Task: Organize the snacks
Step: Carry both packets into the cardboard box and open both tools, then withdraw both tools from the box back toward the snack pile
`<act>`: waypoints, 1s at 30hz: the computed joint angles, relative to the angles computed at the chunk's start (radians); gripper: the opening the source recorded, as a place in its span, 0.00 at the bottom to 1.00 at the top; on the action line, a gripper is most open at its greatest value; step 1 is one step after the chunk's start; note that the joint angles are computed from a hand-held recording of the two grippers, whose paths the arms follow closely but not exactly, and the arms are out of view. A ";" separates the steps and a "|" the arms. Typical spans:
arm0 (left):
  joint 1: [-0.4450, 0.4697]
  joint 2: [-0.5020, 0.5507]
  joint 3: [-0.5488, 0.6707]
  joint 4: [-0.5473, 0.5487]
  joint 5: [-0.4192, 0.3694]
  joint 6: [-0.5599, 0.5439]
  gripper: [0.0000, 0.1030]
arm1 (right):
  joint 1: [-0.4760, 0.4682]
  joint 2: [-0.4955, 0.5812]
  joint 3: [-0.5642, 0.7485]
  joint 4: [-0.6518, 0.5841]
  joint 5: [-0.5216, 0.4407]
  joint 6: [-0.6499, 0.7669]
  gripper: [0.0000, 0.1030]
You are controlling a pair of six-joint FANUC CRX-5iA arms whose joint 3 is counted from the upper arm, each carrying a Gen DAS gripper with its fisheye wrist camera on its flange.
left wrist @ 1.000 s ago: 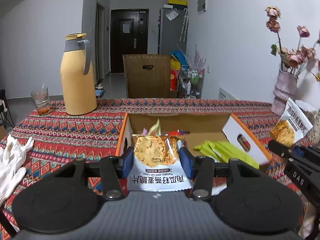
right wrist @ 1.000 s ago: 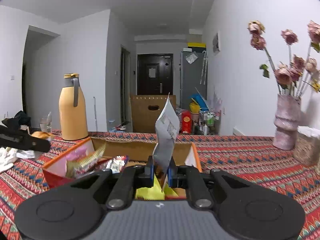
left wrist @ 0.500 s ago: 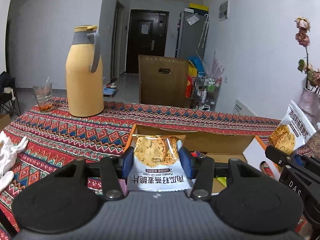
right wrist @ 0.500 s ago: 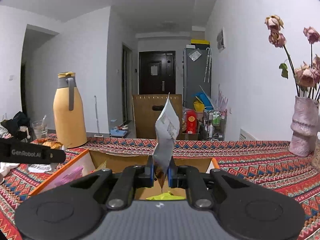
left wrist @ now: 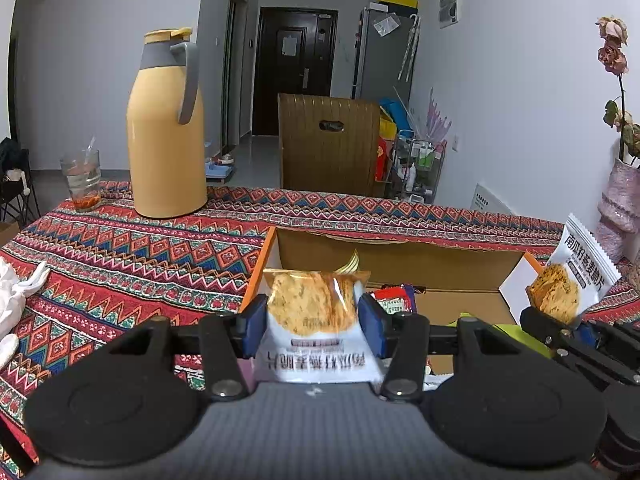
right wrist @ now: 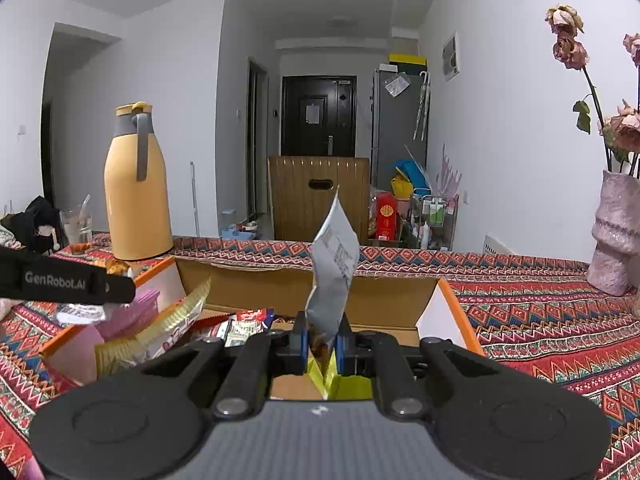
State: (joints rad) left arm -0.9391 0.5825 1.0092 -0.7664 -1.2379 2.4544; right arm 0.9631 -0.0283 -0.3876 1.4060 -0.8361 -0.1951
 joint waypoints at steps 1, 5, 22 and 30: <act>-0.001 -0.004 -0.006 -0.004 0.005 0.003 0.52 | 0.002 -0.001 -0.002 -0.001 -0.002 0.000 0.15; -0.019 -0.024 -0.034 -0.054 0.014 0.050 0.87 | 0.009 -0.009 -0.005 -0.012 -0.013 -0.001 0.36; -0.043 -0.061 -0.080 -0.109 0.023 0.136 1.00 | 0.035 -0.030 -0.026 0.009 -0.062 -0.067 1.00; -0.050 -0.073 -0.085 -0.103 0.026 0.139 1.00 | 0.041 -0.038 -0.027 0.012 -0.080 -0.072 1.00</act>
